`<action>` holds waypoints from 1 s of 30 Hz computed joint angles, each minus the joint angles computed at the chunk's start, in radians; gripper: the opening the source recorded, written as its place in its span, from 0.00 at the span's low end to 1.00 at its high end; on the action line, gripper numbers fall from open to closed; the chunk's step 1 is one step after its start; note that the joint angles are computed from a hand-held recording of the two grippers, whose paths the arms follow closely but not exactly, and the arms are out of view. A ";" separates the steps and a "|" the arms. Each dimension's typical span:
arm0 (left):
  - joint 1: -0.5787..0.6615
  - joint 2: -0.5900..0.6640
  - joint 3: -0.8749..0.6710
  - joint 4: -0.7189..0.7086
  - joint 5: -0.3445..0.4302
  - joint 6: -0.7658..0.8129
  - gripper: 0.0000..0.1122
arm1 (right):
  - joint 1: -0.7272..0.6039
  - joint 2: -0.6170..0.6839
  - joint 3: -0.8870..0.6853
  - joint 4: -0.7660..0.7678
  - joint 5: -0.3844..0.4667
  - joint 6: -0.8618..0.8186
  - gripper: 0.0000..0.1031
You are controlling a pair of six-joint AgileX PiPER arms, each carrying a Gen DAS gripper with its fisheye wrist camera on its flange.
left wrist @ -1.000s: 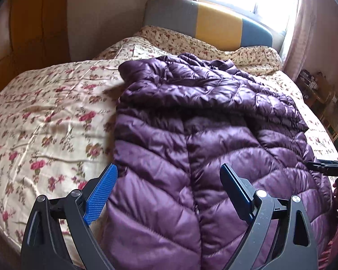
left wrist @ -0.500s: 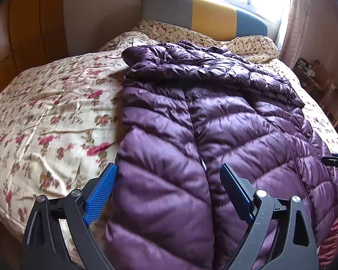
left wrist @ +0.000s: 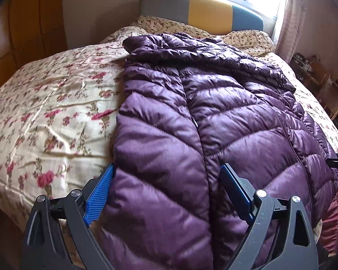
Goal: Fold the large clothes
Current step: 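Grasp the jacket hem with the right gripper and lift it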
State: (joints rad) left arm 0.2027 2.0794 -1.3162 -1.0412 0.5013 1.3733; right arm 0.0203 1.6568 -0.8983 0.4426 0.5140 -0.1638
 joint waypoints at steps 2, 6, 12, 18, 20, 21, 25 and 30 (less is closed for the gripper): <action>0.007 -0.008 0.018 0.007 0.009 -0.001 0.82 | -0.001 -0.015 0.018 0.020 0.001 -0.021 0.84; 0.038 -0.021 0.050 0.020 0.055 -0.016 0.81 | 0.012 -0.031 0.046 0.047 -0.013 -0.035 0.73; 0.082 -0.042 0.078 0.025 0.127 -0.021 0.61 | 0.006 -0.041 0.060 0.137 -0.005 -0.122 0.43; 0.113 -0.053 0.072 0.035 0.194 0.001 0.18 | 0.021 -0.049 0.039 0.201 0.016 -0.180 0.13; 0.129 -0.059 0.053 0.041 0.243 0.002 0.13 | 0.017 -0.069 0.028 0.215 0.030 -0.189 0.11; 0.133 -0.059 0.041 0.046 0.262 -0.005 0.11 | 0.017 -0.077 0.022 0.214 0.035 -0.188 0.10; 0.160 -0.068 -0.032 0.053 0.371 -0.039 0.08 | 0.005 -0.119 -0.019 0.244 0.070 -0.216 0.09; 0.166 -0.049 -0.169 0.045 0.482 -0.112 0.05 | -0.010 -0.121 -0.135 0.265 0.089 -0.236 0.09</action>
State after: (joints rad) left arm 0.3689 2.0304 -1.4849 -0.9958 0.9832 1.2609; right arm 0.0102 1.5360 -1.0329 0.7073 0.6033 -0.4001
